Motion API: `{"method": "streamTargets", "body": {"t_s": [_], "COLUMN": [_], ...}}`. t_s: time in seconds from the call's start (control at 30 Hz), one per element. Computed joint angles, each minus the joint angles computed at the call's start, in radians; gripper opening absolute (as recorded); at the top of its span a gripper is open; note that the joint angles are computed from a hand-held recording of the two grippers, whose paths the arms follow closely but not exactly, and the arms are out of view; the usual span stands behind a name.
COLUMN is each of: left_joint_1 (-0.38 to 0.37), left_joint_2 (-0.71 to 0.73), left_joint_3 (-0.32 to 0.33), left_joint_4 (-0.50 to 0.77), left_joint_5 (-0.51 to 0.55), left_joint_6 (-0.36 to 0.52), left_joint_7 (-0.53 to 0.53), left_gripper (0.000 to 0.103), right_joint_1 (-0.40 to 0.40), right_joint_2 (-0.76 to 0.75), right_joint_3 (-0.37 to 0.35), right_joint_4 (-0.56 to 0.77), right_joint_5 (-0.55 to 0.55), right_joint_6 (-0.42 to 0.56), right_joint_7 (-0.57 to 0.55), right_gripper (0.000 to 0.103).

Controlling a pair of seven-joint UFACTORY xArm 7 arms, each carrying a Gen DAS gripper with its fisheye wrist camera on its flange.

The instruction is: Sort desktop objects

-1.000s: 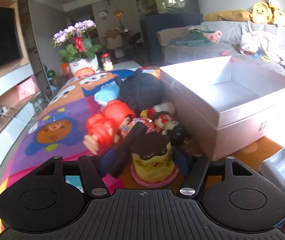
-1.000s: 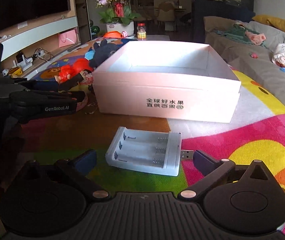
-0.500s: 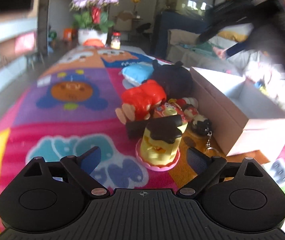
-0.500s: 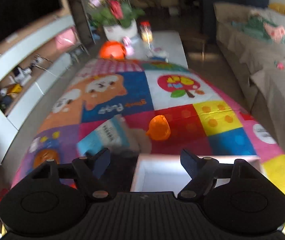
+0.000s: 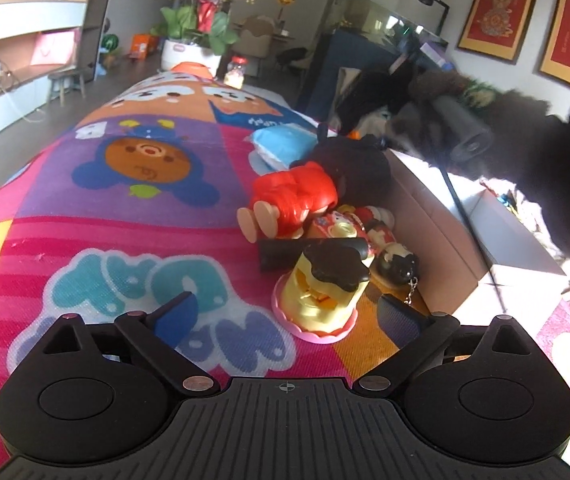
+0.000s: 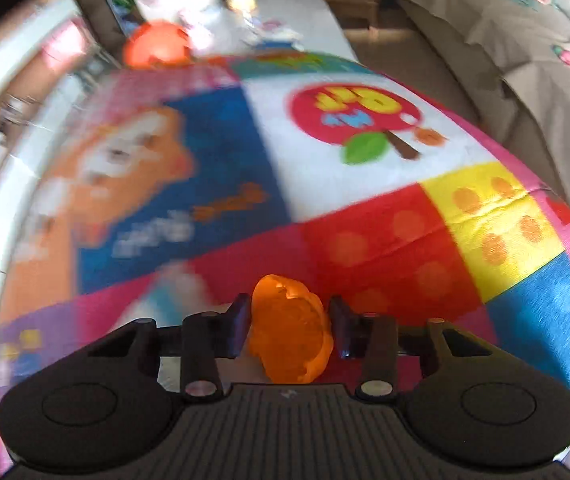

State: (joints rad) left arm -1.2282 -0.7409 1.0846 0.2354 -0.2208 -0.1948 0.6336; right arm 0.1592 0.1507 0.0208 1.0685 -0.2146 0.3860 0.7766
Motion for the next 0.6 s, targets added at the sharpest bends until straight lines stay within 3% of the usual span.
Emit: {"method": "streamTargets", "body": {"t_s": [0.1,0.17,0.23,0.3,0.43,0.53,0.6], "left_joint_1": [0.002,0.003,0.005,0.025,0.147,0.267,0.351], "left_joint_2": [0.0,-0.008,-0.041,-0.062,-0.075,-0.096,-0.117], "left_joint_3": [-0.004,-0.001,0.015,0.008,-0.084,-0.188,-0.268], "left_joint_4": [-0.006,-0.013,-0.026,-0.044,-0.083,-0.12,-0.153], "left_joint_5": [0.002,0.011,0.031,0.04,0.051,0.044,0.04], "left_joint_6": [-0.013,-0.027,-0.042,-0.058,0.002,0.085,0.12], "left_joint_7": [-0.003,-0.003,0.011,0.017,0.014,0.041,0.064], "left_gripper": [0.1,0.1,0.1,0.1,0.1,0.1,0.1], "right_joint_1": [0.0,0.059,0.166,0.251,0.321,0.192,0.134], "right_joint_2": [-0.203,-0.375,-0.562,-0.727,-0.89,-0.961,-1.09], "right_joint_3": [0.055,0.055,0.026,0.024,0.096,0.291,0.395], "right_joint_4": [-0.174,-0.307,-0.435,-0.553,-0.714,-0.801,-0.872], "right_joint_5": [0.156,0.284,0.385,0.441,0.483,0.373,0.307], "right_joint_6": [-0.134,-0.177,-0.155,-0.109,-0.039,-0.075,-0.095], "right_joint_7": [-0.186,-0.33,-0.437,-0.476,-0.415,-0.254,-0.158], "right_gripper": [0.041,0.041,0.042,0.042,0.042,0.048,0.062]}}
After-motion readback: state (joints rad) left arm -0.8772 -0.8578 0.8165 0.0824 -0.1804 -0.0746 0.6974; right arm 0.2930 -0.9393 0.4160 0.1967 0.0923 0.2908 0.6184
